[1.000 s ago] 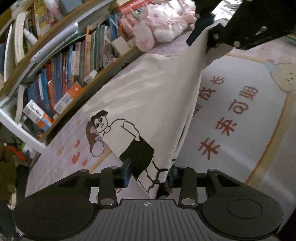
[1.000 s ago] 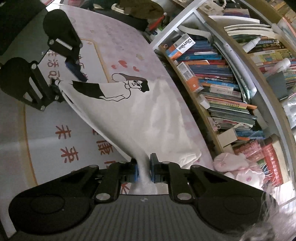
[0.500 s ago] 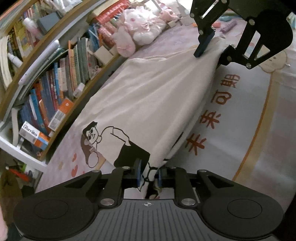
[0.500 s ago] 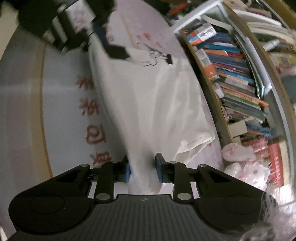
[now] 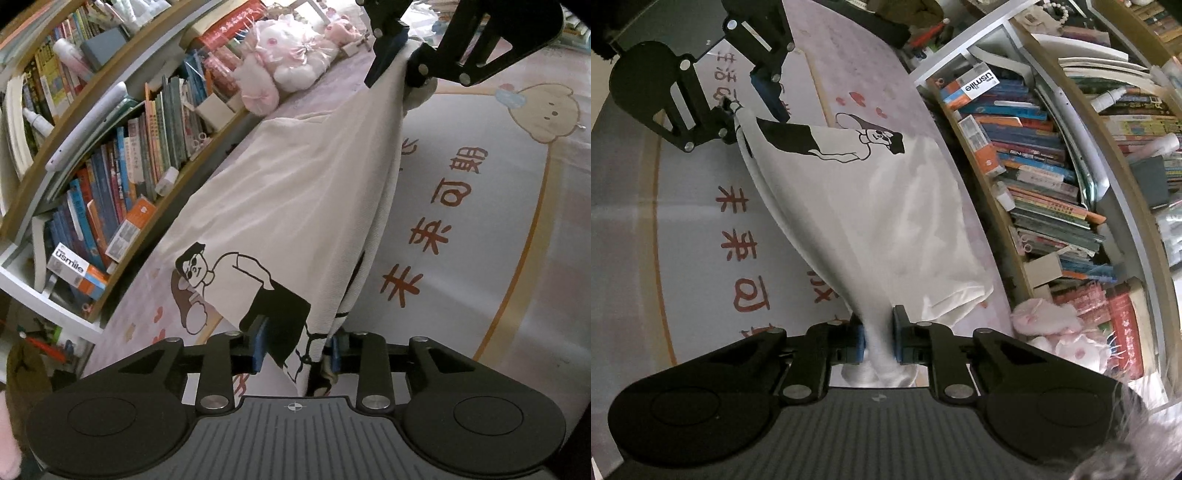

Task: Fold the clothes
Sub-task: 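Lift the white shirt with both grippers, stretching it between them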

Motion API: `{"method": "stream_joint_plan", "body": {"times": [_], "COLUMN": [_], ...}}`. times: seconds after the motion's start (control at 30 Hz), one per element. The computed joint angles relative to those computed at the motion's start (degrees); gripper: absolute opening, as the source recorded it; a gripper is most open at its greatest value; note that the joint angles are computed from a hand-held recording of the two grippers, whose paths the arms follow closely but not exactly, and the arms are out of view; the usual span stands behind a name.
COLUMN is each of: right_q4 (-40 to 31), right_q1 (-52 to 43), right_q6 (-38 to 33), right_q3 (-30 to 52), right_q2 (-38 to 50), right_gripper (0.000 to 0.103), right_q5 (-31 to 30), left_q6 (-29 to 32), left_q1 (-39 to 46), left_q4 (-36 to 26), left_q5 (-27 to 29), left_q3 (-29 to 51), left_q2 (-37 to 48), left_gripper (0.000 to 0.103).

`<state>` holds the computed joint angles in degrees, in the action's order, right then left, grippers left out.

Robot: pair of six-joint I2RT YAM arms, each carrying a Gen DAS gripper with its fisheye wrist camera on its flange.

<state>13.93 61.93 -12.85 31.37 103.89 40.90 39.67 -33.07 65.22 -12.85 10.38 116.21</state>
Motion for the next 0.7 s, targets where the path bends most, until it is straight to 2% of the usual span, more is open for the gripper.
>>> {"method": "stream_joint_plan", "body": {"times": [0.23, 0.4, 0.6, 0.7], "right_q4": [2.5, 6.4, 12.0, 12.2], "right_q1": [0.0, 0.5, 0.9, 0.4], "right_q6": [0.4, -2.2, -8.3, -9.1], "right_q3": [-1.0, -1.4, -3.5, -3.5], "right_q2": [3.7, 8.0, 9.8, 10.0], "right_gripper": [0.014, 0.029, 0.029, 0.022], "right_q5": [-1.9, -0.5, 0.4, -0.1], "left_q6": [0.0, 1.2, 4.9, 5.4], "left_q1": [0.4, 0.4, 2.1, 2.4], "left_q4": [-2.3, -2.4, -7.4, -11.7], "left_q5": [1.2, 2.3, 5.8, 7.4], "left_q3": [0.0, -0.1, 1.1, 2.1], "left_q2": [-1.6, -1.8, -4.5, -6.4], "left_gripper": [0.027, 0.026, 0.024, 0.012]}}
